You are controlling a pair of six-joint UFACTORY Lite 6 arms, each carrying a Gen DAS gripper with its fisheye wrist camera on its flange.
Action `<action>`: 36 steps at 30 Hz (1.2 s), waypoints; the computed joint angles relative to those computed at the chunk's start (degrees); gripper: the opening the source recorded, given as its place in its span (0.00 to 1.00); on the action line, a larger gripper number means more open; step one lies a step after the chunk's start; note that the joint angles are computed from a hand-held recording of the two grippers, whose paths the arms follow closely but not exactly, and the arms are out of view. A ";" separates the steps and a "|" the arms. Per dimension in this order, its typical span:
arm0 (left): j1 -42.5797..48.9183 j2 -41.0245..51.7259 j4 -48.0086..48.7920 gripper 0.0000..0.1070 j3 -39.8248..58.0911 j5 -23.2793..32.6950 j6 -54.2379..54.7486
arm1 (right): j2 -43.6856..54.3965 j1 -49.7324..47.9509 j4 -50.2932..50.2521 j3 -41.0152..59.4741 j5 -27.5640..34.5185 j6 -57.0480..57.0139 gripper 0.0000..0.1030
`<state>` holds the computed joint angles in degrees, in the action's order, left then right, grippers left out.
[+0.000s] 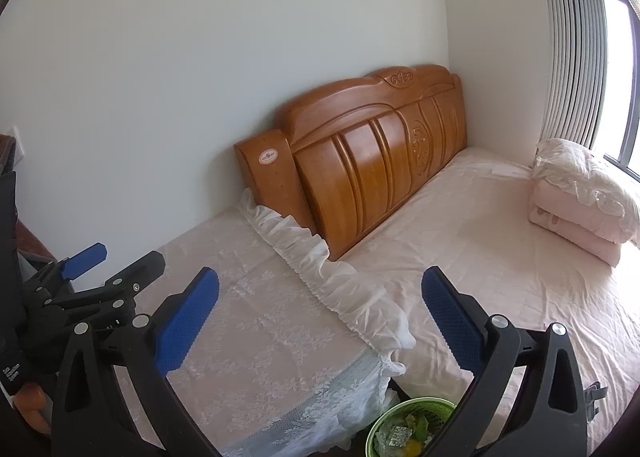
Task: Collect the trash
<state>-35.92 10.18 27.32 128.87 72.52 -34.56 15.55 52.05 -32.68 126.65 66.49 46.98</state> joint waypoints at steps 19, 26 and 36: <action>-0.38 -0.27 0.24 0.89 -1.27 0.04 -0.48 | 0.33 0.11 0.03 0.22 0.76 0.02 0.98; -0.62 -0.92 1.08 0.89 -2.32 -0.02 -0.75 | 0.42 0.36 -0.02 0.31 0.90 0.16 0.98; -1.76 -1.76 5.68 0.89 -4.17 0.95 -2.94 | 0.46 1.01 -0.04 0.05 1.12 0.49 0.98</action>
